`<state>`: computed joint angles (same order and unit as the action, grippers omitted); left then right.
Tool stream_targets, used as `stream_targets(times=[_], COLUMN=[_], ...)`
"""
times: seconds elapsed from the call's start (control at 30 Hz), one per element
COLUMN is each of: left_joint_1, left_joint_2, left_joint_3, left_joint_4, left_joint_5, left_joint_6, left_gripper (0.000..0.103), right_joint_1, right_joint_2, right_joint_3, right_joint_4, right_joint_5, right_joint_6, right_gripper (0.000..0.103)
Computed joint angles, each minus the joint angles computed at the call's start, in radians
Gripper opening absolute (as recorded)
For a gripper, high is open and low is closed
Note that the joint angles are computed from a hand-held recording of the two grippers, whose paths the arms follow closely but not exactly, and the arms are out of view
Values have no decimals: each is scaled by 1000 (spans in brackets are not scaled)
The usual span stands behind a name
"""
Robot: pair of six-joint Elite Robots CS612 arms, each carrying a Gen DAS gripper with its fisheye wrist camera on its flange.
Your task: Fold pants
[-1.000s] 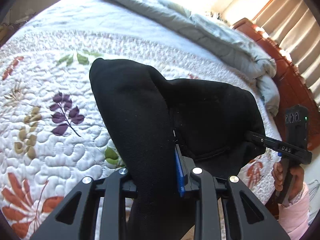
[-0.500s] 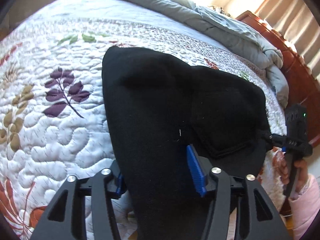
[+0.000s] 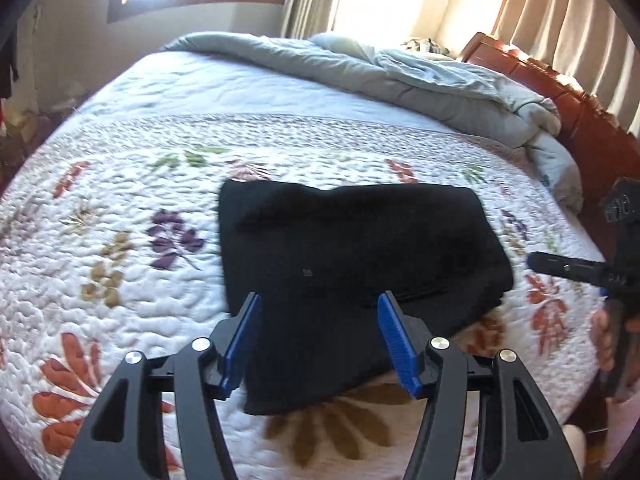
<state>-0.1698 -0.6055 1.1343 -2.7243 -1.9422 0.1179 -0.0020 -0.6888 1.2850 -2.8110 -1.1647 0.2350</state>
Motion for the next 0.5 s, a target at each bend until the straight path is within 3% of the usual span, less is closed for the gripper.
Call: stream_targets(times=[0.07,0.17,0.23,0.3,0.37,0.5], left_joint_1=[-12,-27,-26,-24,-28,-27], left_joint_2=[5,19,32,39,43,47], left_joint_3=[-31,-54,-67,-66,-57,-49], left_joint_4=[92,147,182,185,168,143], left_joint_5=[-7,55,53,52,72,69], left_joint_6=[10,10,-11,-11,14,-17], left_gripper=[62,62,62,62,62,62], right_joint_1=[5,14,12,16,11,8], right_joint_2=[6,29,38,43,44,47], right_joint_3=[-23,-70,-74,-70,-48,-34], right_joint_4=[41,149,178,192,159,138], right_joint_5=[4,-30,-40,-83,-63,-58], right_joint_6=[-15,-12,7,19,54,62], right_gripper=[43,37,35,26,17,13])
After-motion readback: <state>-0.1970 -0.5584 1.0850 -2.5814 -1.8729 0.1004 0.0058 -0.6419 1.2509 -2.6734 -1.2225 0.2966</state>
